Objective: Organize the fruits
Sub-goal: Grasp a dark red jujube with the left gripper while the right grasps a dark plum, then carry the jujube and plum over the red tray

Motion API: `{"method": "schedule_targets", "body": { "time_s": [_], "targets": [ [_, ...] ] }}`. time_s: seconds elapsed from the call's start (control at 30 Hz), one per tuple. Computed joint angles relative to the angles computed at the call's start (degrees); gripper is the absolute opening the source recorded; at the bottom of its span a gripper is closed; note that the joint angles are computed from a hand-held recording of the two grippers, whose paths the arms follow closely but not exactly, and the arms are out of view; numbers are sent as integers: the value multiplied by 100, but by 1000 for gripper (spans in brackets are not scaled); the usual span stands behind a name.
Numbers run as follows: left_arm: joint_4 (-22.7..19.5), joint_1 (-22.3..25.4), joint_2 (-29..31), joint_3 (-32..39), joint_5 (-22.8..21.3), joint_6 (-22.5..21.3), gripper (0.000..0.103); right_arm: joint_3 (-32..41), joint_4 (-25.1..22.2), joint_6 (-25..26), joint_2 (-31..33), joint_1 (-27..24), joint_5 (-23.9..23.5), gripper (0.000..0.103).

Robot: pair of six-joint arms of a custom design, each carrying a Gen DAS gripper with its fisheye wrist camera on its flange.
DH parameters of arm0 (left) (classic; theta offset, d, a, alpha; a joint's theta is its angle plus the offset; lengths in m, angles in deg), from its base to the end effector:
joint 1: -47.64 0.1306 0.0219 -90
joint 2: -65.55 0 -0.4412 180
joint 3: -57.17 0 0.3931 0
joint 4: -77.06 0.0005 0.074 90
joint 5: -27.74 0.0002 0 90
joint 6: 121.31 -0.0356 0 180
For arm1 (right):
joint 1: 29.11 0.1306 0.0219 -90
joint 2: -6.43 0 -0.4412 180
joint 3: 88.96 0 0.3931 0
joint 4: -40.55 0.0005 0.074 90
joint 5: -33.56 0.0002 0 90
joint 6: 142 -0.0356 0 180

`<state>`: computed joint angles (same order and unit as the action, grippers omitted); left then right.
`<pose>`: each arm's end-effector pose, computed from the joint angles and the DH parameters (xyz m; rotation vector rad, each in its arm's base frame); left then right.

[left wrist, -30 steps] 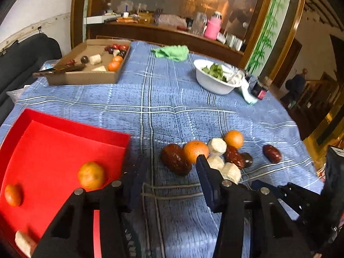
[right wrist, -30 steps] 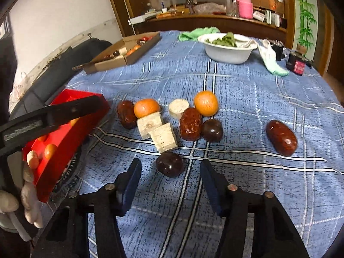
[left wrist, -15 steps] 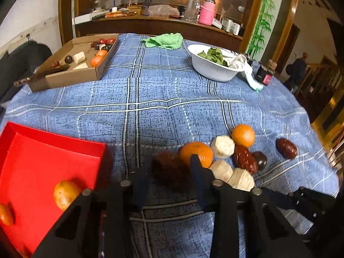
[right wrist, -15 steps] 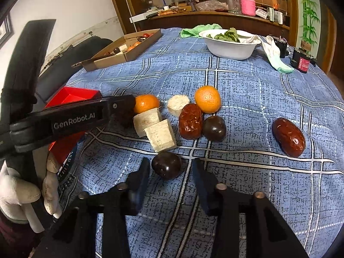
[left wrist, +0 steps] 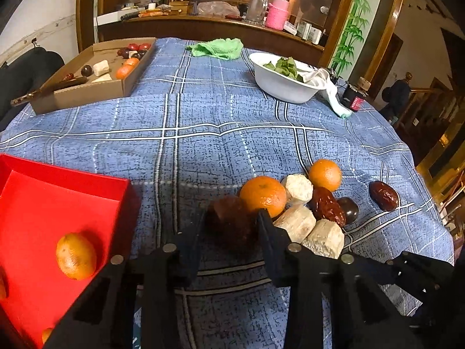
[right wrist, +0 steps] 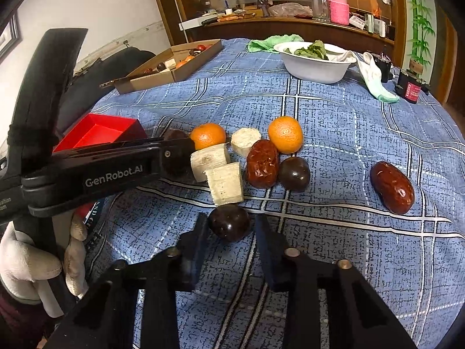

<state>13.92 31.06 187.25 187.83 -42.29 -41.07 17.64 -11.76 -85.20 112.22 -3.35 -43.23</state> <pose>0.6719 -0.2132 0.4799 0.7072 2.3989 -0.4868 0.5464 0.2541 0.4755 0.2571 2.4312 0.1736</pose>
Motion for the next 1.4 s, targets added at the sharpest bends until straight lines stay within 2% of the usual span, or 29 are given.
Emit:
{"method": "schedule_targets", "body": {
  "time_s": [0.4, 0.57, 0.7, 0.83, 1.07, 1.4],
  "targets": [
    [836, 412, -945, -955, 401, 399, 30, -157, 228, -23, -141, 75, 269, 28],
    [1079, 745, -1234, -1205, 349, 503, 30, -163, 279, -50, -241, 201, 500, 28],
    [1269, 1125, -1340, -1290, 277, 727, 30, -11, 288, -36, -263, 369, 504, 28],
    [1330, 1436, -1310, -1273, 177, 920, 30, 458, 185, 184, -82, 565, 444, 29],
    [1412, 1746, -1233, -1349, -35, 1073, 30, 1500, -41, 323, 585, 756, -125, 29],
    [1395, 1936, -1052, -1303, -165, 1070, 30, 3684, -1111, 658, 2039, 952, -330, 29]
  ]
}}
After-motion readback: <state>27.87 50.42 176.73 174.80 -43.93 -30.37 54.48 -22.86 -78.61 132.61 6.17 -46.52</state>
